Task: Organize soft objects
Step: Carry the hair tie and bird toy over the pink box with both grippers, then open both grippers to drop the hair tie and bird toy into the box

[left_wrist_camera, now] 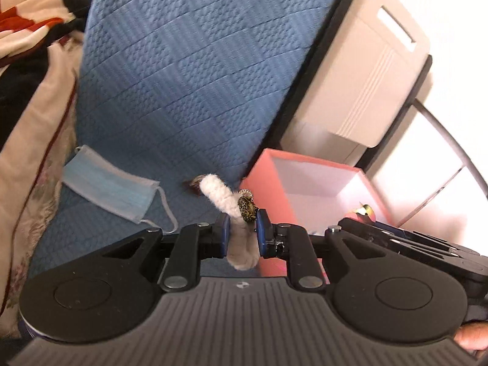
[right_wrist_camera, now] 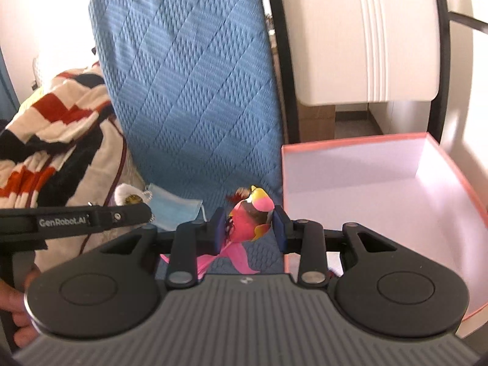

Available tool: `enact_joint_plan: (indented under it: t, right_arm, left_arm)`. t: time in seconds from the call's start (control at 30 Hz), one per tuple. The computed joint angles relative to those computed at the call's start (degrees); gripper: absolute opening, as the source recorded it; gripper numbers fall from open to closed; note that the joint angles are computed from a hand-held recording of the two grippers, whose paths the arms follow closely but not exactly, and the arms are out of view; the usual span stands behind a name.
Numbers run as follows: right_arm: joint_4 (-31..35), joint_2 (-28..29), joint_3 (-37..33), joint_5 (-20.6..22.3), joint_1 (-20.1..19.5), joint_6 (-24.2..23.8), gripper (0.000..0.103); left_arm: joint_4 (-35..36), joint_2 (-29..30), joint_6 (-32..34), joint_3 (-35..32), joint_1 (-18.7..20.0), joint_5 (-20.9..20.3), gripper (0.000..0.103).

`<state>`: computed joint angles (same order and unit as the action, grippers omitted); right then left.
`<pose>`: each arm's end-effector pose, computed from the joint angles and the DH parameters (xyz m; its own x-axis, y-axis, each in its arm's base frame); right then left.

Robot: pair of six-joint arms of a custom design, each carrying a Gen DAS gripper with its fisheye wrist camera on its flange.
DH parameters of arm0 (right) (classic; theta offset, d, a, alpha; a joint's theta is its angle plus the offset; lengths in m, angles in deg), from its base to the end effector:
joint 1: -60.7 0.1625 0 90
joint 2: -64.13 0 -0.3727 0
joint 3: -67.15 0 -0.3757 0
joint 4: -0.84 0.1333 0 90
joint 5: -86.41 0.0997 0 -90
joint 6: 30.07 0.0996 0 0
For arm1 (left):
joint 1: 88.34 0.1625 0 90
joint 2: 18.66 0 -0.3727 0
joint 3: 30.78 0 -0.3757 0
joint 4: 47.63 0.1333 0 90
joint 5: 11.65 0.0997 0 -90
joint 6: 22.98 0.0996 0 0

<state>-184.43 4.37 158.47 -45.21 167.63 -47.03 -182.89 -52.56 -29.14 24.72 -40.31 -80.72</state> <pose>0.2444 -0.5724 0.3443 -0.8123 0.2131 0.5429 -0.3826 0.5080 -0.7718 -0.4009 -0.6983 0.1869 -0.8515 0.4420 -0.2822 0.5242 0.7327 -0.4341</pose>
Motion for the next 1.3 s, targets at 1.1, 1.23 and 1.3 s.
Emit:
enact_joint_plan:
  t: [1.1,1.23,1.3]
  right_arm:
    - [-4.25,-13.39,8.82,-5.41,-5.16,-1.32,0.036]
    - [-2.12,-14.91,10.44,-5.38,-7.12,1.34,0.036]
    - [-1.47,-15.53,11.2,-5.18,-8.07,2.2,0.036]
  left_arm:
    - [8.19,16.35,0.14,-20.21,-6.94,-5.02,0.022]
    - [10.54,18.73,0.58,-22.82,-7.12,-5.45,0.022]
    - [12.04,20.11,0.72,-24.7,-7.08,-5.59,0.022]
